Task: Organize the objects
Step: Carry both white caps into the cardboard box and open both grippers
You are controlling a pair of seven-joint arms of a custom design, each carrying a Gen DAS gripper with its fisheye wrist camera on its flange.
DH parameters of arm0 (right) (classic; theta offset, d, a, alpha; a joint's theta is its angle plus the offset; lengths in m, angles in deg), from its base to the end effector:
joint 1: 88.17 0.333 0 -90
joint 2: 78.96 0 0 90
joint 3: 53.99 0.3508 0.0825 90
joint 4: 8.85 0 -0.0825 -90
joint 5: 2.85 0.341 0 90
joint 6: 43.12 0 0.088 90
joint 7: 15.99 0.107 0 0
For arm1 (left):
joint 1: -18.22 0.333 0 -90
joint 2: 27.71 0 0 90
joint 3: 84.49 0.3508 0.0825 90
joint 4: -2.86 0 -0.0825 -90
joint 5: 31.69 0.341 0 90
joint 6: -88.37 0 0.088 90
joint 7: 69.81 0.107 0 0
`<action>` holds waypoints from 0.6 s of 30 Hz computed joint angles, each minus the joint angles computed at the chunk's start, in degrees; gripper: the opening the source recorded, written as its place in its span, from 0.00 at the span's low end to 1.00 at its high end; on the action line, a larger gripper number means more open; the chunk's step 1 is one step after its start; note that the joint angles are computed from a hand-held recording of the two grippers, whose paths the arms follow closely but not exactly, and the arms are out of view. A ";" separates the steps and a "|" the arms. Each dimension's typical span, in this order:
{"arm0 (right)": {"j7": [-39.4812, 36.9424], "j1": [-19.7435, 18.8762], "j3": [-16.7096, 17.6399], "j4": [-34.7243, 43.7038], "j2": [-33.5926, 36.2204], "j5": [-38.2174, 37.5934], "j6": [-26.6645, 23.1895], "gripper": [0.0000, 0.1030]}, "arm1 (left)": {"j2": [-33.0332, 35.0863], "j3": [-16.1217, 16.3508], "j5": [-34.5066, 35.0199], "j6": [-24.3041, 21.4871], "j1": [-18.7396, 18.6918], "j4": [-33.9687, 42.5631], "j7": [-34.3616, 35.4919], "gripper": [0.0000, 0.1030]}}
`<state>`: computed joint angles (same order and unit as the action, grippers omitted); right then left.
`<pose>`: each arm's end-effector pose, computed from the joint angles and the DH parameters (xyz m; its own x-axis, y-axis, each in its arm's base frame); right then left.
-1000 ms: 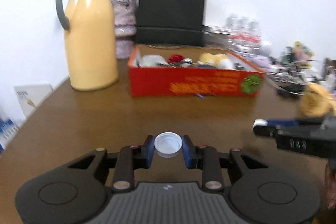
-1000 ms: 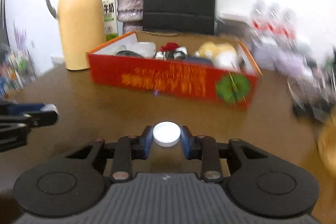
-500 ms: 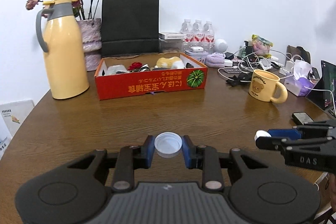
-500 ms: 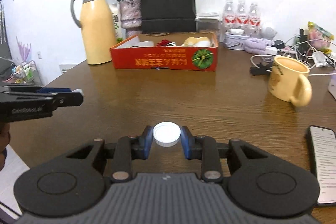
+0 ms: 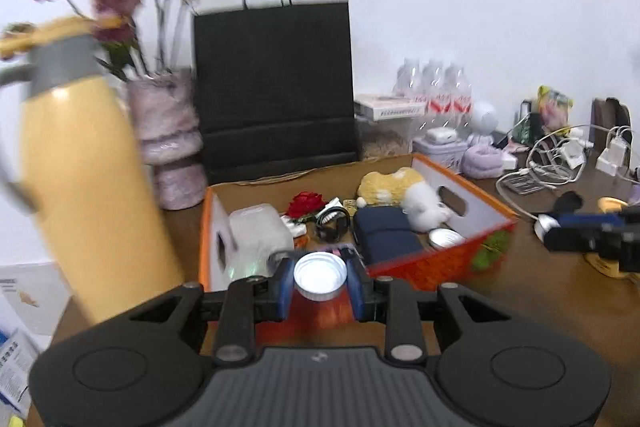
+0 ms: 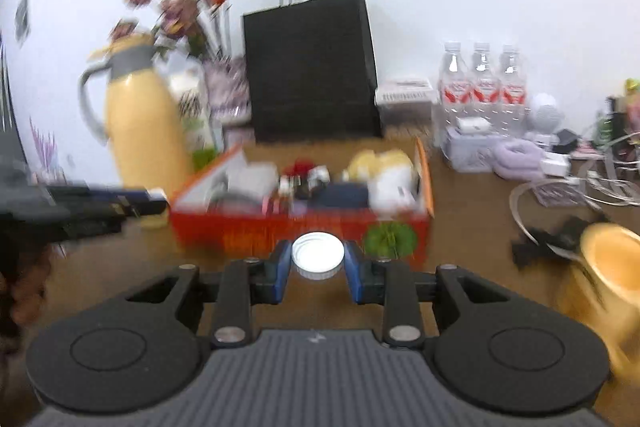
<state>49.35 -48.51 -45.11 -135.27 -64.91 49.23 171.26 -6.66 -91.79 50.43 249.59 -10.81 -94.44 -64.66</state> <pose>0.4368 0.3248 0.4625 0.2563 -0.9511 -0.1724 -0.4617 0.0363 -0.8863 0.5101 -0.4195 0.4896 -0.3122 -0.9472 -0.0726 -0.4567 0.2167 -0.8628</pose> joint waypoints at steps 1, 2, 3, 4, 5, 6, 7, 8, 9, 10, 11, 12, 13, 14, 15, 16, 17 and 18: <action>0.23 -1.24 -0.84 3.83 1.97 -0.90 -2.59 0.28 | 3.40 -1.41 -7.42 -0.52 1.68 3.74 8.72 0.26; -0.55 -1.18 -2.33 7.69 3.93 -0.21 -4.93 0.28 | 5.88 -1.99 -12.38 -2.26 2.08 6.74 14.05 0.26; 0.49 0.38 -5.82 11.04 5.78 -0.78 -7.75 0.28 | 8.15 -2.38 -15.95 -4.18 2.21 9.57 18.62 0.26; 3.12 3.04 -10.82 14.09 7.67 -2.71 -11.46 0.28 | 10.97 -2.77 -19.24 -5.96 2.42 13.09 23.22 0.26; 2.50 6.29 -15.82 17.86 9.80 -0.63 -15.08 0.29 | 13.03 -2.93 -21.89 -6.84 2.55 15.60 25.60 0.26; -2.09 9.90 -20.83 22.46 12.66 5.46 -17.82 0.30 | 15.07 -3.56 -25.12 -7.38 3.07 17.95 28.20 0.26; -4.45 13.29 -25.83 25.72 15.21 9.54 -20.21 0.30 | 17.52 -5.68 -30.59 -7.95 4.65 20.49 31.80 0.26; -2.79 14.82 -29.28 27.97 17.36 9.73 -22.46 0.33 | 18.67 -6.93 -34.59 -8.04 5.69 21.47 32.89 0.31; -2.03 14.82 -30.74 30.44 19.21 10.87 -24.16 0.43 | 19.77 -9.00 -39.01 -8.97 7.16 22.70 35.91 0.35; 1.47 15.21 -32.13 30.91 20.31 9.21 -24.45 0.48 | 20.09 -10.43 -42.10 -7.76 8.46 22.54 38.18 0.44; 3.57 14.30 -31.52 30.99 20.63 7.92 -23.61 0.53 | 19.14 -9.85 -42.14 -4.06 8.77 20.38 37.47 0.53; 4.34 12.14 -28.91 31.00 20.41 7.05 -21.77 0.55 | 17.94 -7.99 -41.12 0.07 8.24 18.15 35.86 0.58; 7.94 8.42 -24.30 29.19 19.17 2.16 -18.82 0.55 | 16.46 -5.39 -39.51 2.91 6.96 16.30 34.20 0.68; 8.05 6.30 -21.69 28.56 18.54 1.21 -17.32 0.57 | 15.32 -2.73 -38.31 3.84 5.30 15.31 32.66 0.71; 6.62 5.98 -21.08 28.41 18.24 2.58 -16.37 0.58 | 14.16 0.85 -36.51 4.54 2.85 14.52 29.99 0.72; 4.23 7.36 -22.47 28.45 17.98 5.64 -16.09 0.59 | 12.89 4.42 -34.58 5.07 0.30 13.66 27.29 0.72; 4.15 9.35 -25.15 28.14 17.75 6.50 -16.69 0.59 | 11.70 6.71 -33.36 5.19 -1.44 12.72 25.39 0.73; 4.89 9.96 -25.83 27.14 17.00 5.53 -16.27 0.60 | 10.40 8.52 -31.87 5.18 -2.90 11.70 23.24 0.73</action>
<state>54.24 -38.55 -70.94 -108.13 -47.90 54.76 155.00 3.75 -83.27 18.56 254.77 -13.71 -82.74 -41.42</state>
